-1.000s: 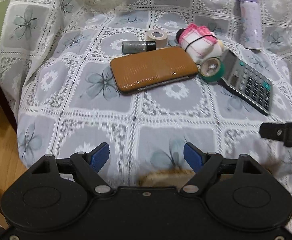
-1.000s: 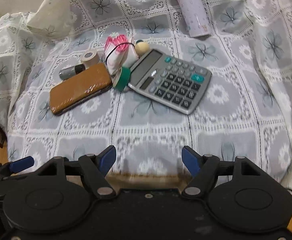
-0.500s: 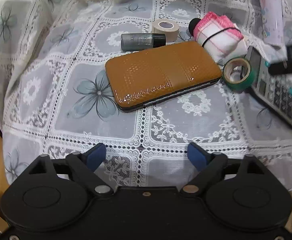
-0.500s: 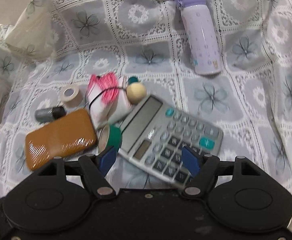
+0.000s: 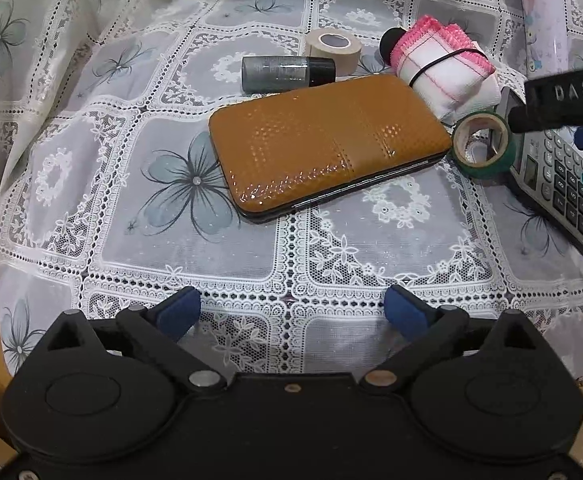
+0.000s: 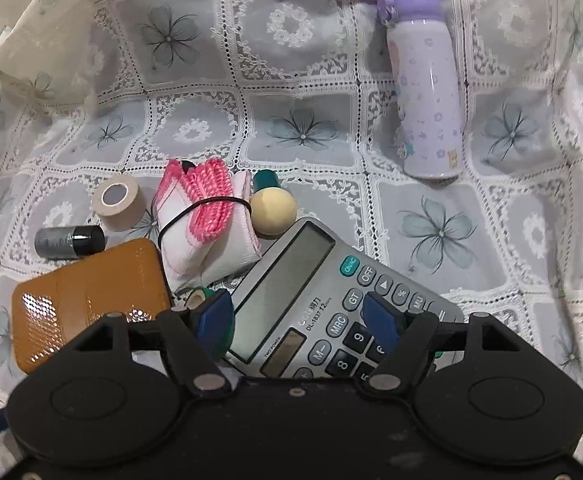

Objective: Organize soft objects
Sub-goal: 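Close the left tool on the grey bottle while the right tool reaches the green tape roll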

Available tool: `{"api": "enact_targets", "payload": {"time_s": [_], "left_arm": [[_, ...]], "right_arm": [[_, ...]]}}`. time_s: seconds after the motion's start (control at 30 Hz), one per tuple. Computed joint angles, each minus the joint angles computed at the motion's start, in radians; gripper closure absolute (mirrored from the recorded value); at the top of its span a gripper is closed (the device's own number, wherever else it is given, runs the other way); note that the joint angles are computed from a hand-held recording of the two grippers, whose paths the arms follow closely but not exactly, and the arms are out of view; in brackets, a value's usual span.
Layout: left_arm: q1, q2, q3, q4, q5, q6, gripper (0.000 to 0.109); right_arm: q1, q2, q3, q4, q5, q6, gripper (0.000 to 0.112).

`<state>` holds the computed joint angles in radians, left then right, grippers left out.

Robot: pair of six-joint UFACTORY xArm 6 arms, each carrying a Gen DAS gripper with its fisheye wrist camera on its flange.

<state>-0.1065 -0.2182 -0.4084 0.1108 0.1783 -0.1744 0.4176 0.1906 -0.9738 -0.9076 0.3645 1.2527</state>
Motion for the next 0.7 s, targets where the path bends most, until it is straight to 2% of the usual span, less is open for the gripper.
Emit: {"api": "enact_targets", "payload": {"time_s": [0.17, 0.3, 0.43, 0.7], "left_arm": [[0.000, 0.002, -0.002, -0.003, 0.000, 0.002, 0.012], [0.001, -0.001, 0.002, -0.002, -0.006, 0.001, 0.012], [0.001, -0.002, 0.005, 0.001, -0.012, -0.001, 0.012], [0.001, -0.003, 0.007, -0.007, -0.018, 0.007, 0.012]], "right_arm": [[0.030, -0.064, 0.067, -0.014, 0.001, -0.011, 0.037], [0.054, -0.127, 0.161, 0.183, -0.050, -0.205, 0.038], [0.076, -0.185, 0.234, 0.204, -0.053, -0.196, 0.038], [0.057, -0.203, 0.269, 0.396, -0.134, -0.284, 0.037]]}}
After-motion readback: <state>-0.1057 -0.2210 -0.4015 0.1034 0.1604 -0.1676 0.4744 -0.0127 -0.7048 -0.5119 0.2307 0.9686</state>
